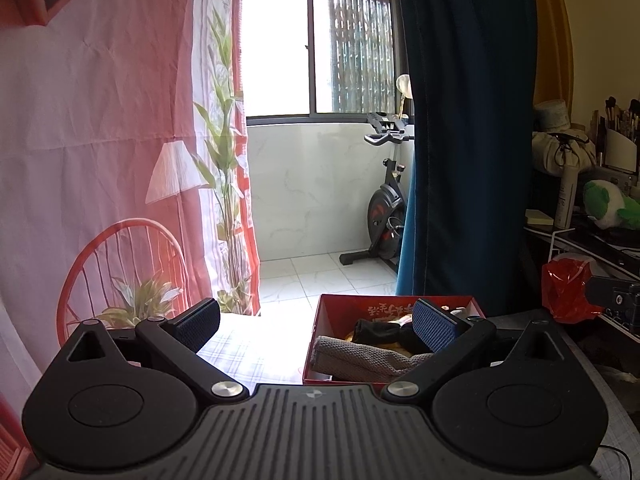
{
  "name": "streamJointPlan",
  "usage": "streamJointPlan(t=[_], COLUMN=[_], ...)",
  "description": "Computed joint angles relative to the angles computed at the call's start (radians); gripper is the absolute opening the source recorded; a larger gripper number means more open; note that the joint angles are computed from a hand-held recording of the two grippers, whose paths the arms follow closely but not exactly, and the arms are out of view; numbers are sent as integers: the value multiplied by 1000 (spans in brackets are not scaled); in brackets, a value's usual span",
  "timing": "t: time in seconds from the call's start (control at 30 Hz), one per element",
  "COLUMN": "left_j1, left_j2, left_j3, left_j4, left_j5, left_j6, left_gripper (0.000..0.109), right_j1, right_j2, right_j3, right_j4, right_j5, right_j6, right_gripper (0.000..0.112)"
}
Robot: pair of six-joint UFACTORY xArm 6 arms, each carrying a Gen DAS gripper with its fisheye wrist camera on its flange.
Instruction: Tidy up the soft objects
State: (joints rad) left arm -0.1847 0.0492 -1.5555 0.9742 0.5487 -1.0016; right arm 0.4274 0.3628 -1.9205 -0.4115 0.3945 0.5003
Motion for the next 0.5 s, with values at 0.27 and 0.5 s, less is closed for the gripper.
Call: streamJointPlan(t=[0.27,0.5], left_j1=[4,0], left_j2=[4,1], left_j3=[2,7], left_j4=[-31,-35], left_j5=[-12,-10], left_j6=[23,22], left_gripper=[103,103], right_j1=[-1,-5], right_j2=[4,4], right_j3=[-4,-1], right_j4=[15,28], right_j5=[6,8], right_j6=[-20,-28], right_gripper=[103,103])
